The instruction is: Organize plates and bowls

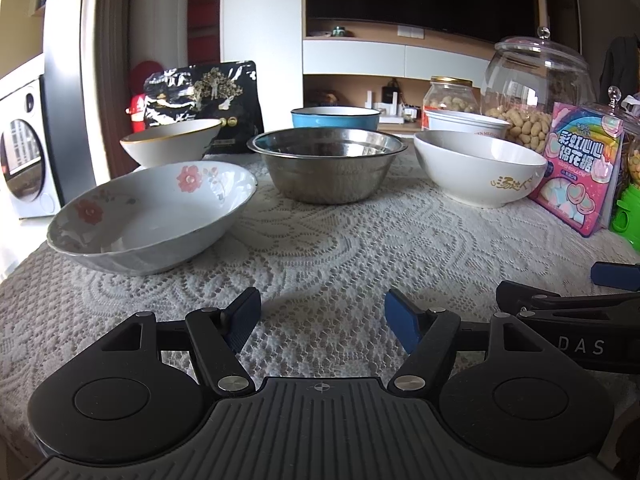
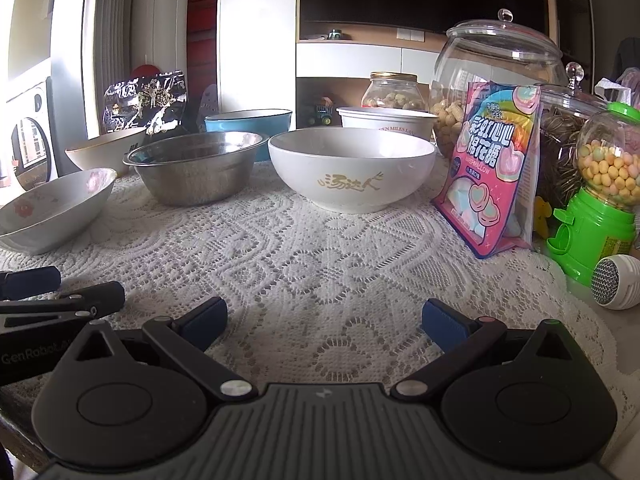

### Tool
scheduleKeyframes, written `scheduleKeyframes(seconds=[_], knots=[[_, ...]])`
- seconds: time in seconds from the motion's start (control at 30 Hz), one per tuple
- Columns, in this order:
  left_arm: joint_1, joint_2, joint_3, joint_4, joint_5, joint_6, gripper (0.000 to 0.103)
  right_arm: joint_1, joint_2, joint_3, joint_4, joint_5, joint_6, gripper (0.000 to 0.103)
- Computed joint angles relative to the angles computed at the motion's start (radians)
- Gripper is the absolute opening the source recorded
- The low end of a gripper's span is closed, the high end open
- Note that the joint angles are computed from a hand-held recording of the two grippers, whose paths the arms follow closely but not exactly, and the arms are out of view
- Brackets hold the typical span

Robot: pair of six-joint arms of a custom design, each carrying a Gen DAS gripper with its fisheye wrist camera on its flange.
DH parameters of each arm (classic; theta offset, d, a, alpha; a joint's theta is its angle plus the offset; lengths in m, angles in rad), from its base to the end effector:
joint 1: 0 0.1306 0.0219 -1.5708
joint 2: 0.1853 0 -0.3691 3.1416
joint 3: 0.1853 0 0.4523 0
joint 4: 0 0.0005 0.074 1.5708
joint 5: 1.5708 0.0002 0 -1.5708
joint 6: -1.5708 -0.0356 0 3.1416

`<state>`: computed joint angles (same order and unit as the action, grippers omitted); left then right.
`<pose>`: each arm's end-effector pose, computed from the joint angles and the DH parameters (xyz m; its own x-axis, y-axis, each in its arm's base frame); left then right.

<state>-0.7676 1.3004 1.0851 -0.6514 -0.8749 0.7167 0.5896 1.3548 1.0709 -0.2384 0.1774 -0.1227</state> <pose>0.3748 -0.3244 0.3278 -0.4711 -0.1306 -0.8723 -0.2942 0.9556 0.0158 0.4519 0.2942 0.3183 -0.4630 -0.1648 -0.8709 -0.3663 0.9303 0.0187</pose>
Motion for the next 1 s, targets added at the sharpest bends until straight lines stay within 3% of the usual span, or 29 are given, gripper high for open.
scheduleKeyframes(seconds=[0.17,0.27,0.33,0.4,0.47,0.57,0.63,0.8,1.0], knots=[[0.017,0.009,0.045,-0.085,0.062,0.047,0.07,0.001,0.009,0.033,-0.058,-0.007,-0.02,0.103],[0.046,-0.027,0.067,-0.101,0.147,0.077,0.04,-0.01,0.004,0.08,-0.118,-0.072,-0.047,0.103],[0.055,-0.019,0.145,-0.19,0.123,0.066,0.039,-0.012,-0.004,0.126,-0.132,-0.088,-0.031,0.103],[0.06,-0.004,0.23,-0.261,0.078,0.005,0.04,-0.012,0.002,0.198,-0.16,-0.098,-0.006,0.103],[0.066,0.007,0.306,-0.319,0.052,-0.028,0.04,-0.012,0.032,0.3,-0.237,-0.124,0.01,0.103],[0.084,0.011,0.379,-0.386,0.074,-0.006,0.04,-0.013,0.095,0.441,-0.373,-0.18,-0.007,0.103],[0.096,0.016,0.407,-0.42,0.096,0.015,0.04,-0.002,0.12,0.49,-0.412,-0.162,-0.006,0.103],[0.114,0.006,0.381,-0.466,0.186,0.107,0.04,0.03,0.127,0.499,-0.424,-0.058,-0.009,0.103],[0.09,-0.003,0.323,-0.501,0.245,0.158,0.04,0.027,0.111,0.456,-0.465,-0.073,-0.054,0.103]])
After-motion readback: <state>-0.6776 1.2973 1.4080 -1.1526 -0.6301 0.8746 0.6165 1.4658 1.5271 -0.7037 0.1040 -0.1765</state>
